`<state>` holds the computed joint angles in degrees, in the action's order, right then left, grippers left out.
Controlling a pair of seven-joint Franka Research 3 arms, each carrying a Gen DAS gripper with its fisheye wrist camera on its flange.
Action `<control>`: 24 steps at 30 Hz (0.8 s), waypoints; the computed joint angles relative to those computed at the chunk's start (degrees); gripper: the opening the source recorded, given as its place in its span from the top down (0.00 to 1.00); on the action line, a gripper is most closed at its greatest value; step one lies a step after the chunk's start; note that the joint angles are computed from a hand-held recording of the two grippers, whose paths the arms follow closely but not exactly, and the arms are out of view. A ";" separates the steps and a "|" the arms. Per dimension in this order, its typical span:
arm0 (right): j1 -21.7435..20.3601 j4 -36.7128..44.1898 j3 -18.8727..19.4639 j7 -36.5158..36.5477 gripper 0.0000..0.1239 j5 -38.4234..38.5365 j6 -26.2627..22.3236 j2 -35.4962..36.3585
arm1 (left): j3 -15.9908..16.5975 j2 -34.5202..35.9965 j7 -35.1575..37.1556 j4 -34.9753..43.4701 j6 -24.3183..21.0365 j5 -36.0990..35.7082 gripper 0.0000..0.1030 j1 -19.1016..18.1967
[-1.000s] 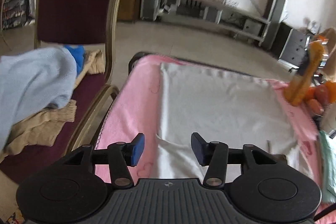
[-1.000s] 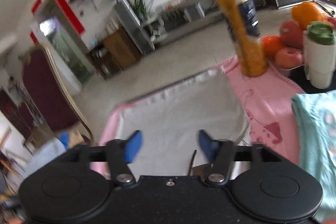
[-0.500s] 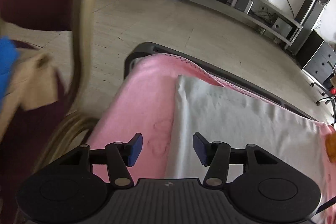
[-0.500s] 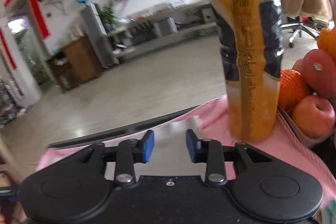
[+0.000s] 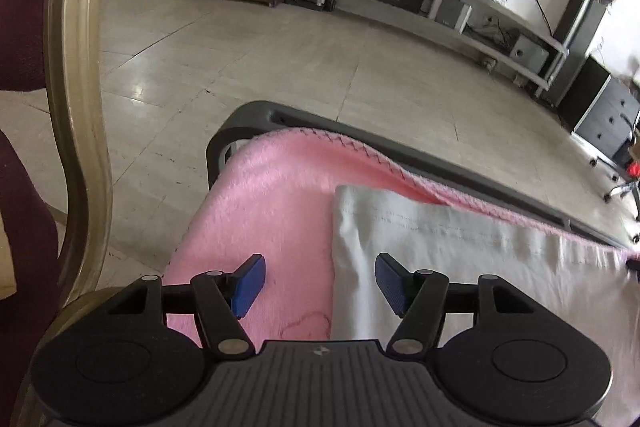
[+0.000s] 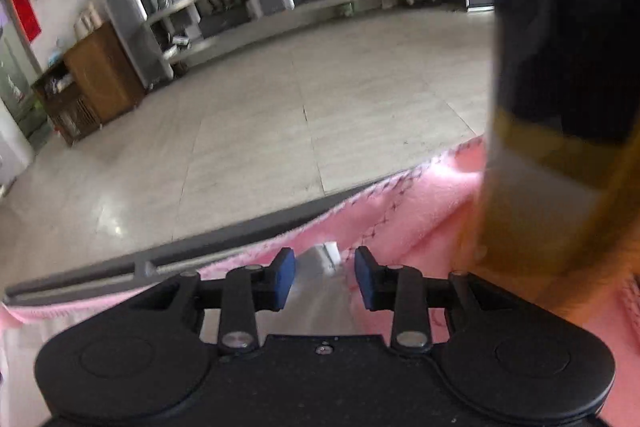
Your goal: Fold clothes
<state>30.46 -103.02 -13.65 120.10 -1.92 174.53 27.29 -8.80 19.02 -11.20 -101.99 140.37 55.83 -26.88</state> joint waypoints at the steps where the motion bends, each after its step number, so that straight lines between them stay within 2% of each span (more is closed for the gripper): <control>1: 2.02 -0.70 -2.18 1.21 0.81 -1.15 0.71 -0.04 | 0.27 0.33 -0.58 0.33 0.18 0.42 0.41 0.03; 3: 4.36 -2.19 -4.70 2.61 0.85 -2.38 1.71 -0.53 | 0.66 1.32 -0.85 1.59 1.08 0.85 0.43 0.27; 7: 3.65 -3.48 -4.03 2.27 0.87 -1.15 3.25 -1.20 | 1.22 4.49 1.74 5.65 2.30 -0.19 0.46 0.65; 8: 3.85 -3.92 -4.25 2.24 0.87 -0.86 3.67 -1.37 | 1.36 5.58 2.91 7.11 1.41 -1.12 0.50 0.50; 11: 4.29 -4.50 -4.79 1.85 0.88 0.27 4.79 -1.37 | 2.32 7.76 4.84 10.28 -0.39 -1.52 0.61 -0.61; 13: 4.98 -4.40 -5.58 1.89 0.92 1.31 5.65 -0.88 | 2.32 8.86 8.23 12.08 -1.00 -2.54 0.84 -0.84; 15: 5.70 -4.88 -6.25 1.51 0.94 2.70 7.27 -0.77 | 2.71 9.78 10.44 13.80 -2.56 -2.94 0.92 -1.73; 17: 8.41 -5.27 -8.95 0.96 0.94 3.51 8.20 -0.58 | 3.70 10.00 10.35 14.77 -4.84 -1.49 0.92 -3.51; 20: 15.13 -6.47 -15.69 0.94 0.94 4.91 10.00 -0.48 | 4.80 9.23 8.74 14.95 -9.25 3.09 0.93 -6.46; 21: 17.34 -7.30 -17.78 0.74 0.94 5.51 10.74 -0.99 | 4.78 8.67 8.41 14.81 -10.83 4.51 0.99 -7.22; 24: 23.45 -9.78 -23.38 -0.69 0.94 7.34 12.28 -3.22 | 3.82 5.87 7.35 12.93 -13.94 8.19 0.98 -8.57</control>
